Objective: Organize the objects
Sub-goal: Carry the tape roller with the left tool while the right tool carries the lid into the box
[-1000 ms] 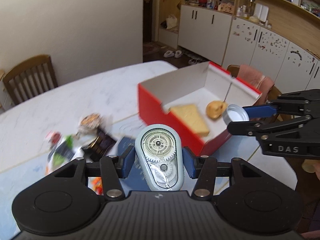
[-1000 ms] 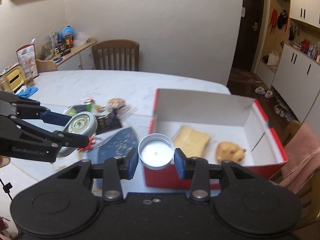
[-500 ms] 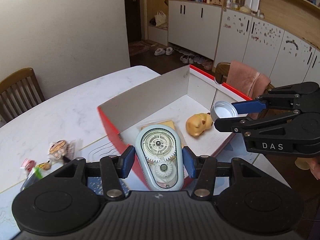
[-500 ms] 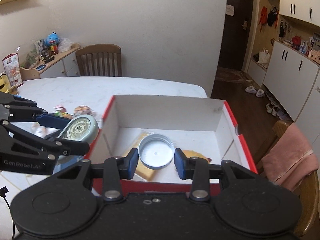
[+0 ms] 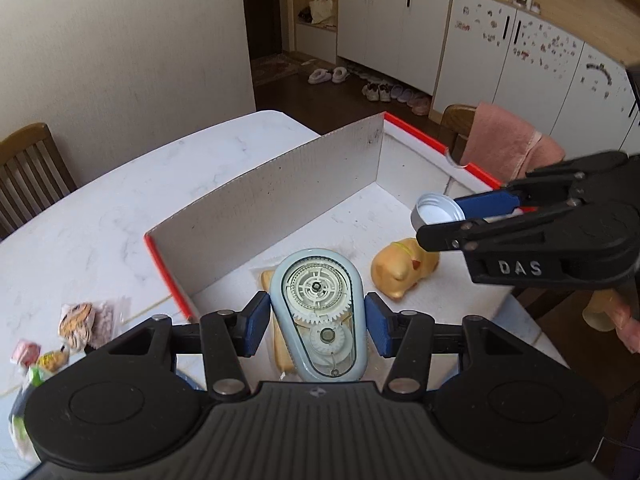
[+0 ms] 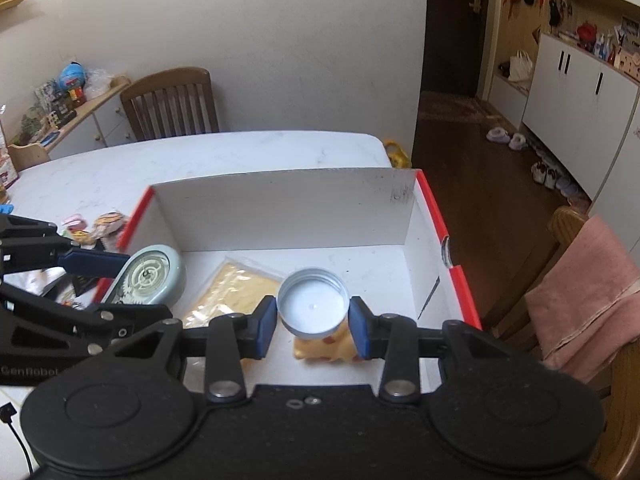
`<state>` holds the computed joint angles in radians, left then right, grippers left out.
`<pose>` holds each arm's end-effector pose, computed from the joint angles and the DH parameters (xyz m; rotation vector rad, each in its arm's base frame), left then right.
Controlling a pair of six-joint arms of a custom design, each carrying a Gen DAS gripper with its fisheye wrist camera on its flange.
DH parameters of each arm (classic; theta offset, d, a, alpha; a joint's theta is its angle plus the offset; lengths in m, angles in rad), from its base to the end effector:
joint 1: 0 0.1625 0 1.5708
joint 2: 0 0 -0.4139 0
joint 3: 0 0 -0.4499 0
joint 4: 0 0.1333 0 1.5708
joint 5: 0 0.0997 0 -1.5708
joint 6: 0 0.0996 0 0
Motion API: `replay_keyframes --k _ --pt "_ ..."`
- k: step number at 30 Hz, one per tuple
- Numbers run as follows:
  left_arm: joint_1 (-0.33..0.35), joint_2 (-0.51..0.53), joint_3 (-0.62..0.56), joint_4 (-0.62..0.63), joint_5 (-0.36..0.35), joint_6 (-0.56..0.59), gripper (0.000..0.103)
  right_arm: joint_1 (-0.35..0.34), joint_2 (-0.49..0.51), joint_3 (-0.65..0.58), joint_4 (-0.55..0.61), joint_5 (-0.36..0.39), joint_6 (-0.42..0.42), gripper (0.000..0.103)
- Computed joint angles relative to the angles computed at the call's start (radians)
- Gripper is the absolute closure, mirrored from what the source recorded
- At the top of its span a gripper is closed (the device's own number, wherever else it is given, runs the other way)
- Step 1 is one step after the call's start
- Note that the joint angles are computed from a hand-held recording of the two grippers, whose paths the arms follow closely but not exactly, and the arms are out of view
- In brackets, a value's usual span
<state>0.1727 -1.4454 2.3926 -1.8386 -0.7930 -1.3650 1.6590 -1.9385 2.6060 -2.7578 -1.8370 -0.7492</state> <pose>-0.3074 -0.2599 0.0901 0.3611 2.2327 -0.7520 0.1365 -0.3281 0.2363 0.9995 -2.4799 0.5556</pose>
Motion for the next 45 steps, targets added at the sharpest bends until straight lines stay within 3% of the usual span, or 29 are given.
replay_keyframes --k 7,19,26,41,45 --pt "0.097 0.084 -0.035 -0.077 0.007 0.092 0.052 0.015 0.166 -0.071 -0.051 -0.056 0.003 0.065" --pt "0.224 0.16 -0.078 -0.135 -0.026 0.169 0.052 0.031 0.369 -0.186 -0.013 -0.171 0.076 0.065" --pt "0.261 0.189 -0.089 -0.171 -0.055 0.212 0.052 0.041 0.423 -0.219 0.045 -0.224 0.11 0.065" --pt "0.285 0.192 -0.102 -0.185 -0.072 0.213 0.052 0.034 0.452 -0.244 0.094 -0.251 0.164 0.064" --pt "0.281 0.182 -0.096 -0.182 -0.074 0.194 0.046 0.03 0.444 -0.243 0.092 -0.246 0.167 0.063"
